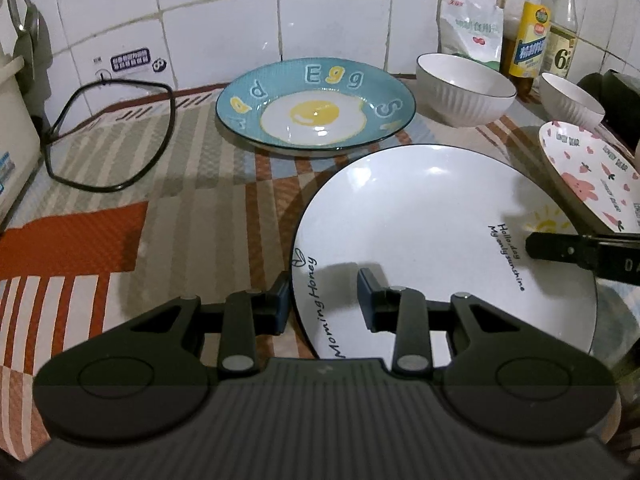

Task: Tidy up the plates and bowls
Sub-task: 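Carry the white plate toward the bunny plate, lower it, open left gripper, then move the right gripper to the rim of the pink bunny plate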

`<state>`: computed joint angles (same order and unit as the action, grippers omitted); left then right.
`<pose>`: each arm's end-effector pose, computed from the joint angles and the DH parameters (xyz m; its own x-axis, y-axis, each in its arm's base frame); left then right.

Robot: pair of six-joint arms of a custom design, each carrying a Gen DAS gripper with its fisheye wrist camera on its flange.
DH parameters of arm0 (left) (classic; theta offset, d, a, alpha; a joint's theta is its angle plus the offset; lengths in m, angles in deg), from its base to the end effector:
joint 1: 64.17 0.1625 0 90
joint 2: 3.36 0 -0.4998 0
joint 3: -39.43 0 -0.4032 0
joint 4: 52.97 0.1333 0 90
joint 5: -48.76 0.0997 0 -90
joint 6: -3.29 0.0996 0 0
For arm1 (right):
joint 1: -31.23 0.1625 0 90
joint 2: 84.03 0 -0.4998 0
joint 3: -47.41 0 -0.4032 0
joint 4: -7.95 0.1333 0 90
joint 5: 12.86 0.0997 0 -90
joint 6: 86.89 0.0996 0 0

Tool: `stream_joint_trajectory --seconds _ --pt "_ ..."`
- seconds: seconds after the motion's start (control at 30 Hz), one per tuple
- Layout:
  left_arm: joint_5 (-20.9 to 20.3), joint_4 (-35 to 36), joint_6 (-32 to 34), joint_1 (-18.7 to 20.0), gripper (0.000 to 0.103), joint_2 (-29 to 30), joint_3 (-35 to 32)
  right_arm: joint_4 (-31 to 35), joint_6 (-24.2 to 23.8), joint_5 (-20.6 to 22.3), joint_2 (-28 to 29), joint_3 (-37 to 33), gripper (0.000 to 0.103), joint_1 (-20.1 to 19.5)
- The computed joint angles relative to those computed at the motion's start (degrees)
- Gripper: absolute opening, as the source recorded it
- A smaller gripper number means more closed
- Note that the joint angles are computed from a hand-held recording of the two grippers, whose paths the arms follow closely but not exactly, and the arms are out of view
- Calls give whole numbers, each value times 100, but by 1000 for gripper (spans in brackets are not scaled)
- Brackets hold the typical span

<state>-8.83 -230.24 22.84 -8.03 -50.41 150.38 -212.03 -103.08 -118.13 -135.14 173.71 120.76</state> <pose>-0.2031 -0.6378 0.1286 -0.6011 0.5320 -0.5964 0.7562 0.6200 -0.2092 0.1025 -0.5537 0.1878 -0.9260 0.0535 0.3736 -0.2639 0.6159 -0.7423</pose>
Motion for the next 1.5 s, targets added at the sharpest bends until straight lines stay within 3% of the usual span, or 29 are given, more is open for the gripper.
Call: stream_joint_trajectory --seconds 0.1,0.17,0.2,0.23,0.3,0.37,0.47,0.77,1.13,1.3,1.43,1.5 --pt "-13 -88 89 5 33 5 26 -20 -57 -19 7 -1 20 6" --pt "-35 -131 149 14 33 5 38 74 -285 -127 10 -34 25 61" --pt "-36 -205 182 16 38 14 56 38 -457 -253 48 -56 26 119" --pt "-15 -374 262 8 51 36 100 22 -606 -375 77 -74 31 171" --pt "33 -702 437 -15 66 69 198 16 -733 -454 87 -65 42 225" --pt "6 -1027 686 -34 71 63 319 -71 -891 -614 114 -36 57 304" --pt "39 -1407 964 -85 85 16 488 -566 -1385 -991 257 -1 63 463" --pt "-145 -1434 1206 -313 89 -564 1072 -940 -1719 -1167 -76 486 66 718" --pt "-143 -932 1271 -875 95 -1597 1693 -1398 -2272 -1974 -605 1157 75 1562" --pt "-108 -820 1297 -1168 98 -1925 1968 -1822 -2454 -2119 -726 1508 75 1835" --pt "-191 -666 1234 -1402 99 -2123 2160 -2278 -2616 -2124 -760 1793 93 1950" --pt "-245 -539 1185 -1513 100 -2182 2228 -2555 -2744 -2187 -772 1946 93 2001"
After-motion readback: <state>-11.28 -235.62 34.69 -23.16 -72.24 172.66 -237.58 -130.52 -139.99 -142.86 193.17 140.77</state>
